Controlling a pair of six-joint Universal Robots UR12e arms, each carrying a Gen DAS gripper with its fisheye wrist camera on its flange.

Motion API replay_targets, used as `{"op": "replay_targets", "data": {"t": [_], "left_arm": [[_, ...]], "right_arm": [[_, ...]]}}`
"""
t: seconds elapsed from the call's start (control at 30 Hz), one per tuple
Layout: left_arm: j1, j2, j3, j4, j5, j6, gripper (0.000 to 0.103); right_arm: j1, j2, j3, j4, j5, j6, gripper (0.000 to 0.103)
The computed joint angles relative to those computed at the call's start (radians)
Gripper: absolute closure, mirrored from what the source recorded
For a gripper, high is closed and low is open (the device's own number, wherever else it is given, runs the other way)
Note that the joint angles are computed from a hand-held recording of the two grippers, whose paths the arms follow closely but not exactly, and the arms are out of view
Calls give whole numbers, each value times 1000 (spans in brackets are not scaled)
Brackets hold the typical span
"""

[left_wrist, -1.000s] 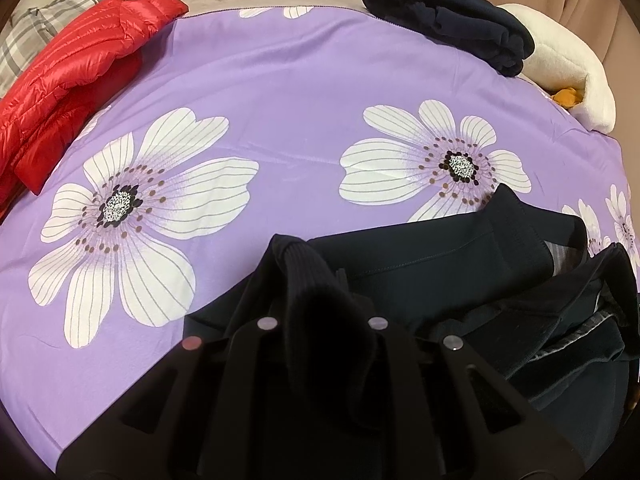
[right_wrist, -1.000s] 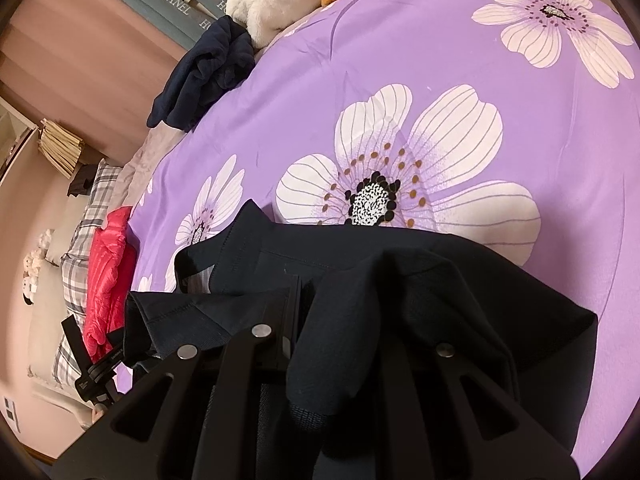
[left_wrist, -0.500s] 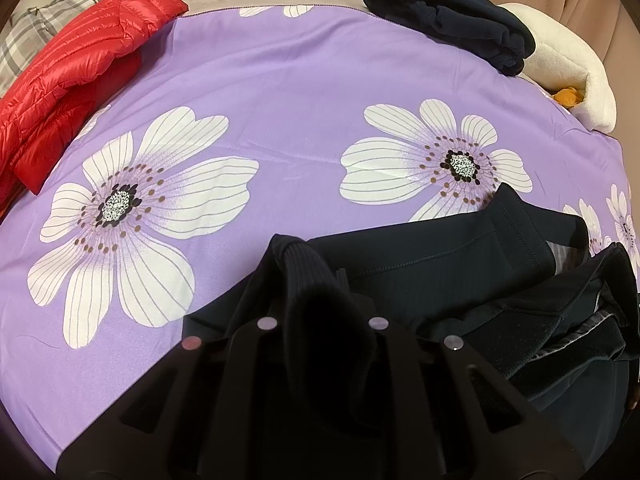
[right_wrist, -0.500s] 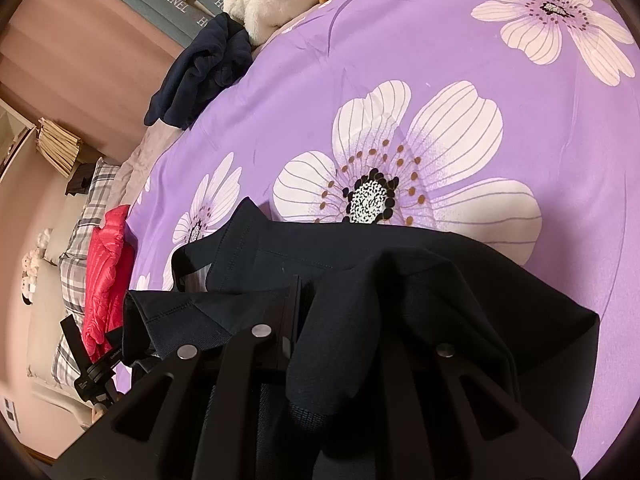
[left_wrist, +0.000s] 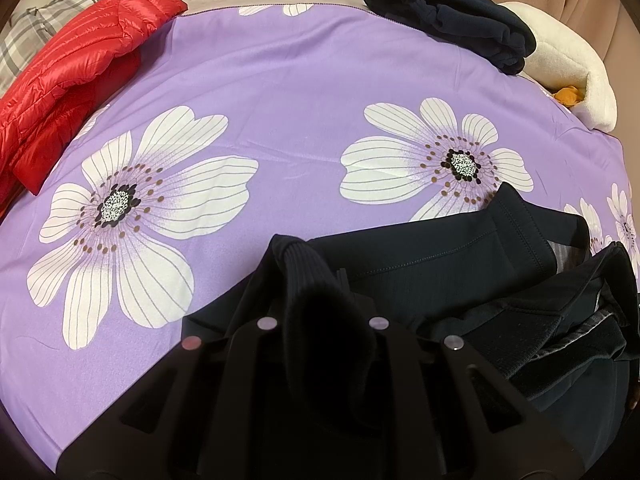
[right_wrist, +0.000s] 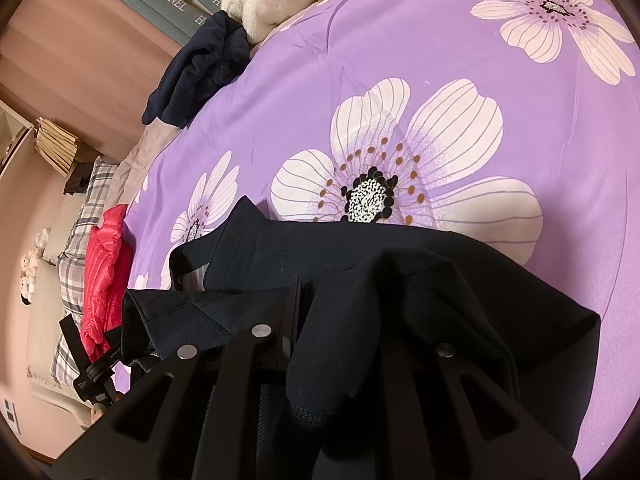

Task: Fold large clothes
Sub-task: 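Press the folded hem down onto the collar with both tools, then close both tools on the folded jacket edge near the collar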

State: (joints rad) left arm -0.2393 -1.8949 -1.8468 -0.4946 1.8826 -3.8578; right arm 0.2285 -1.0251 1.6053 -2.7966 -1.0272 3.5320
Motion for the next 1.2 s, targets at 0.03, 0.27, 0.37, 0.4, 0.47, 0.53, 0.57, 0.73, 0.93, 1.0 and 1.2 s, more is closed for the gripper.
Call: {"op": "replay_targets", "data": {"t": [0.03,0.27,0.37,0.4,0.47,0.53,0.57,0.73,0.93,1.0,1.2], "left_arm": [[0,0,1,-1,0,0,90],[1,-1,1,-1,-4,0,90],[1,-1,2,-3,-4,0,90],[1,-1,1,-3,-4,0,90],[2,-1,3,-5,-4,0,90],[2,-1,2,-4,-4,-1,90],[2,-1,3,-5,-4,0,90],[1,-2,3,-3,-3,-1,89],[3,-3,4,-4,-13,-12,87],[1,-4,6,-5,-10,-12,87],[1,-3,7,-4,-9,-12,84]], "right_arm": [[0,0,0,0,0,0,91],[0,0,-1,2,0,0,90],[0,-1,-1,2,1,0,90],[0,-1,0,2,0,-1,90],[0,-1,-1,4,0,0,90],[0,-1,-1,4,0,0,90],[0,-1,0,4,0,-1,90],[2,-1,1,6,-8,-7,90],[3,-2,3,8,-10,-7,89],[4,-3,4,9,-13,-6,87],[8,-5,5,7,-15,-15,78]]}}
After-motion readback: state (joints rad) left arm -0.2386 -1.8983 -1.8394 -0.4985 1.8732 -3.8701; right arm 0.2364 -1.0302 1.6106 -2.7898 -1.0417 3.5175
